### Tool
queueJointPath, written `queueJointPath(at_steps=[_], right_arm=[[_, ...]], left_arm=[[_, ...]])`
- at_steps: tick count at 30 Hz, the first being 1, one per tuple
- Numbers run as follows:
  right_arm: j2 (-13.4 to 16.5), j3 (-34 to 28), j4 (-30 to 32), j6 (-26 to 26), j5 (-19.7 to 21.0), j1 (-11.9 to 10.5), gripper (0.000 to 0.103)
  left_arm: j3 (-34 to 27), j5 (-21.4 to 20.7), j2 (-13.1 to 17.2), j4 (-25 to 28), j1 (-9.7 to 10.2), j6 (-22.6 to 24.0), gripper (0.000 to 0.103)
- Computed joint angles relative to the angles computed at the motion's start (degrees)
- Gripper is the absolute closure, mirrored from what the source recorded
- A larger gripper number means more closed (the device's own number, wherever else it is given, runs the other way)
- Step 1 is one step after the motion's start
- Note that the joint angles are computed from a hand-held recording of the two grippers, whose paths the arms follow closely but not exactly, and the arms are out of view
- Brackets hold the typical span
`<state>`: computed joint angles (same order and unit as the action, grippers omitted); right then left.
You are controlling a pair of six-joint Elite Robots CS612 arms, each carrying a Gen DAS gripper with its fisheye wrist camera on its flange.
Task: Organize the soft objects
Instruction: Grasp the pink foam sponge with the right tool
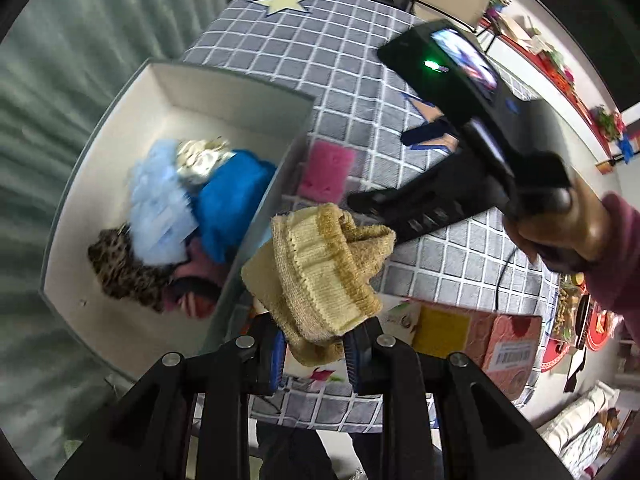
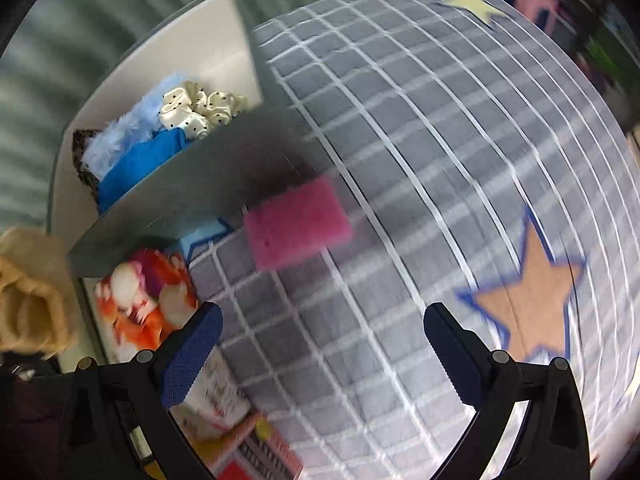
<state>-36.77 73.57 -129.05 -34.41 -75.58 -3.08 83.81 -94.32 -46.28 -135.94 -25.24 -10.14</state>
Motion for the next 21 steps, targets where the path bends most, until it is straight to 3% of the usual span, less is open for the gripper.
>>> queueJointPath(at_steps=[8, 15, 16, 18, 21], right_arm=[[3.5, -3.3, -2.0, -4.9, -1.0, 2.4, 0.002], [4.9, -3.2, -4.3, -5.6, -2.9, 3.3, 0.002], [5.0, -3.0, -5.0, -5.3, -3.1, 3.3, 0.006], [5.1, -2.6, -6.8, -4.2, -3.7, 3.4, 0.024], [5.0, -2.9, -6.3, -3.0, -3.4, 3.1, 0.028]], left_arm=[[0.9, -0.1, -0.8, 1.2, 0.38, -2.2, 0.077], [1.1, 0.1, -0.7, 1.7, 0.22, -1.2, 0.077], [1.0, 0.2, -0.7, 1.8, 0.27, -0.9, 0.076], [1.1, 0.2, -0.7, 1.7, 0.24, -0.6, 0.076], [1.0, 0.4, -0.6, 1.6, 0.15, -0.2, 0.076]])
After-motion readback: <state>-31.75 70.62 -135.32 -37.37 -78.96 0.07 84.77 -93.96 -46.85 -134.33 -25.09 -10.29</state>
